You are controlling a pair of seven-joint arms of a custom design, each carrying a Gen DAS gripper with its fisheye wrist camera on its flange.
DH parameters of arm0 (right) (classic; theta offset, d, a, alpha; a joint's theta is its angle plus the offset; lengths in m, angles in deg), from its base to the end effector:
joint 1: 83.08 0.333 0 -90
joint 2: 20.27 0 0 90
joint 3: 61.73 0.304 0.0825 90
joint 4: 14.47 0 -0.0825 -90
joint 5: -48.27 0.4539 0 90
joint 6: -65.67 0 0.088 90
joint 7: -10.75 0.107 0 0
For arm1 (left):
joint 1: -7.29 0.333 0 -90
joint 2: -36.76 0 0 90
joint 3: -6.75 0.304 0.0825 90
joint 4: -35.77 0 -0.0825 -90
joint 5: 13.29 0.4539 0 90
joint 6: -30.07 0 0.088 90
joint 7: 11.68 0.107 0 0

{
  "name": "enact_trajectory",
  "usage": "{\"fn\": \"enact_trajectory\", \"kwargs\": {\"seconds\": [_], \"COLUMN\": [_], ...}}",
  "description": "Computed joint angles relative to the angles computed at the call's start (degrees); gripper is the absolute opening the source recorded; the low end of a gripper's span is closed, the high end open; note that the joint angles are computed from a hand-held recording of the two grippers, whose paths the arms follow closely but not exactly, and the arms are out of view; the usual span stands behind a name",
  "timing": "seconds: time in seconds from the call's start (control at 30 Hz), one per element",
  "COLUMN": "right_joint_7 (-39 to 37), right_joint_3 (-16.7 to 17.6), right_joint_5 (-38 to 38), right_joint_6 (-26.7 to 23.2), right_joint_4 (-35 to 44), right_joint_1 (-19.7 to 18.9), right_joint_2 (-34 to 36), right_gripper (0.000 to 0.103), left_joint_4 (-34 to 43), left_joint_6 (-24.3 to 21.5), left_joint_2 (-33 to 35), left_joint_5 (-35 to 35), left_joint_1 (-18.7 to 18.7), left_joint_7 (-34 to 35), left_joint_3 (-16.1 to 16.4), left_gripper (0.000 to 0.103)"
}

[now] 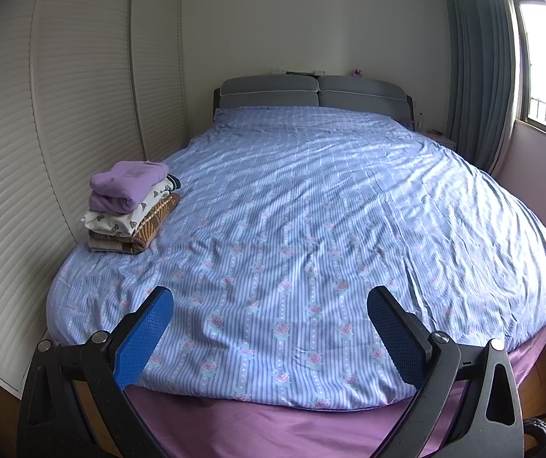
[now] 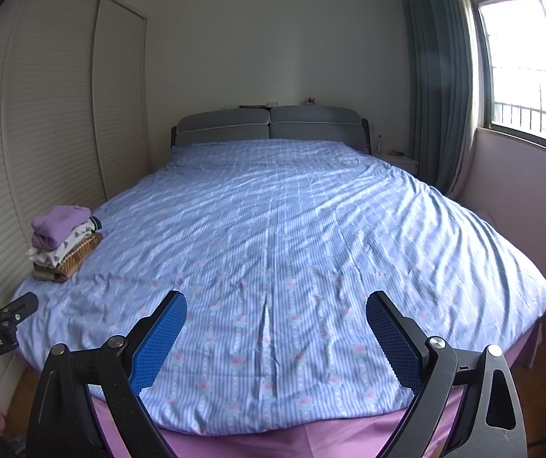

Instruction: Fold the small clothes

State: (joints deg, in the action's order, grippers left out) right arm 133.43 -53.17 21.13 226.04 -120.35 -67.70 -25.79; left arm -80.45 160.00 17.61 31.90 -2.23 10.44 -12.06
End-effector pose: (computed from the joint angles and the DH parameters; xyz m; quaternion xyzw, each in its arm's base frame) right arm 0.5840 0.2873 0.6597 -0.6653 0.5370 -0.3162 0.4110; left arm 0.5061 -0.2768 0.6293 -0.7173 0.5170 -0.2630 0.3860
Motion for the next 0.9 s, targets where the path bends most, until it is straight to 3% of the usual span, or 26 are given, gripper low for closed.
{"fn": "enact_trajectory", "kwargs": {"seconds": [0.9], "right_joint_7": [-0.3], "right_joint_3": [-0.1], "right_joint_5": [0.4], "right_joint_6": [0.2], "right_joint_4": [0.0], "right_joint_1": [0.0], "right_joint_2": [0.1], "right_gripper": [0.096], "left_joint_4": [-0.1], "left_joint_6": [0.2], "left_joint_2": [-0.2], "left_joint_5": [-1.2], "left_joint_1": [-0.3], "left_joint_7": [1.9], "left_joint_3": [0.2], "left_gripper": [0.103]}}
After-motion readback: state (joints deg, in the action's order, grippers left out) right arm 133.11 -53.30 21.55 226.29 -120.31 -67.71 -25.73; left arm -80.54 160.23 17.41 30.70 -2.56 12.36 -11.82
